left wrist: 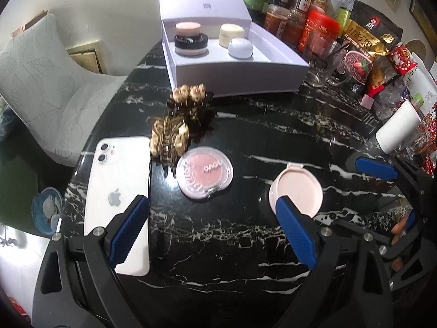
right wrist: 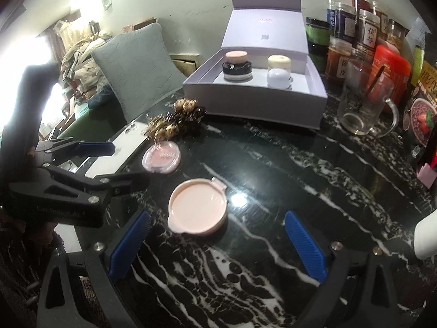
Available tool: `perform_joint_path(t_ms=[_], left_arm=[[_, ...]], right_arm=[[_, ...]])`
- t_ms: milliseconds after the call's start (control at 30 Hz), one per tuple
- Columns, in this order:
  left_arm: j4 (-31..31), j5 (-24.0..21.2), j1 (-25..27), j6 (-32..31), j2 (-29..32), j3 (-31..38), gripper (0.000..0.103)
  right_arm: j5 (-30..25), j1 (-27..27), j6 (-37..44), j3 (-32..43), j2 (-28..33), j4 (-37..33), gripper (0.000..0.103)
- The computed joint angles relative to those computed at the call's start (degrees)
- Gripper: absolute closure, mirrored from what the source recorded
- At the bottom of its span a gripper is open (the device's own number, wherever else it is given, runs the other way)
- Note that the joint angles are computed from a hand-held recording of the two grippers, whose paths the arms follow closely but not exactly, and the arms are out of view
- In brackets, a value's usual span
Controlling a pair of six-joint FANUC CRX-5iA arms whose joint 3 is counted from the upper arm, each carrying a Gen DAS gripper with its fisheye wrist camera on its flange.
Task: Organize objects
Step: 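Reach the right tool to the open pink powder compact and close on it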
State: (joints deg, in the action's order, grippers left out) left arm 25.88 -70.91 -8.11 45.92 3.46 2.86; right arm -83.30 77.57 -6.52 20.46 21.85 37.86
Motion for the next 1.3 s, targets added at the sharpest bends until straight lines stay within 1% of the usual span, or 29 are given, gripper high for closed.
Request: perform_joint_path(t_ms=[67, 233, 400, 500, 633, 733, 867, 933, 967, 1033, 1067, 1133, 1167, 1200, 1300], left_arm=[[-0.62, -0.44, 0.07, -0.12, 0.06, -0.13, 0.009], [0.88, -0.31, 0.70, -2.21, -0.42, -1.81, 0.009], [1.02, -1.14, 0.62, -2.71, 0.65, -1.56, 0.009], [2.16, -1.64, 0.82, -3.21, 1.28, -1.69, 0.009], [2.32, -1.90, 0.63, -2.50, 2.34, -1.07, 0.010], [2.56, -1.97, 0.48, -2.43, 2.89, -0.72, 0.010], [1.80, -1.55, -0.20, -1.99, 3.70, 0.04, 0.010], [1.97, -1.52, -0.24, -1.86, 3.98, 0.25, 0.010], [2.19, -1.55, -0.22, -1.76, 4.15, 0.35, 0.010], [2.26, -1.34, -0.26, -1.42, 4.36, 0.54, 0.010], [2.09, -1.20, -0.36, -1.14, 4.46, 0.72, 0.010], [1.74, -0.89, -0.57, -0.78, 4.60, 0.98, 0.010], [1.53, -0.63, -0.74, -0.63, 4.62, 1.05, 0.010], [1.38, -0.38, -0.91, -0.61, 4.63, 1.07, 0.010], [0.64, 0.59, -1.77, -1.36, 4.58, 1.04, 0.010]], right_arm=[[1.38, 0.18, -0.34, -0.71, -0.22, -0.05, 0.003], [1.92, 0.61, 0.17, -0.66, 0.69, 0.77, 0.003], [3.44, 0.53, 2.77, -0.60, 1.54, 1.47, 0.003], [4.34, 0.44, 2.79, -1.33, 1.58, 2.88, 0.003], [5.59, -0.13, 2.63, -1.91, 1.41, 2.40, 0.003], [7.11, -0.37, 2.81, -2.82, 0.90, 2.31, 0.007], [7.72, -0.84, 3.65, -2.78, 1.10, 2.45, 0.008], [8.84, -1.10, 4.04, -3.38, 0.84, 2.71, 0.013], [9.22, -1.37, 4.33, -3.44, 0.81, 2.44, 0.017], [8.91, -1.78, 4.57, -3.21, 1.01, 2.10, 0.022], [8.89, -2.01, 4.71, -3.28, 0.97, 1.93, 0.028], [9.15, -2.24, 4.63, -3.73, 0.61, 1.38, 0.034], [9.07, -2.35, 4.78, -3.86, 0.51, 1.07, 0.040], [9.18, -2.49, 4.95, -4.12, 0.26, 0.55, 0.043], [10.37, -2.51, 4.31, -5.90, -0.93, 0.53, 0.043]])
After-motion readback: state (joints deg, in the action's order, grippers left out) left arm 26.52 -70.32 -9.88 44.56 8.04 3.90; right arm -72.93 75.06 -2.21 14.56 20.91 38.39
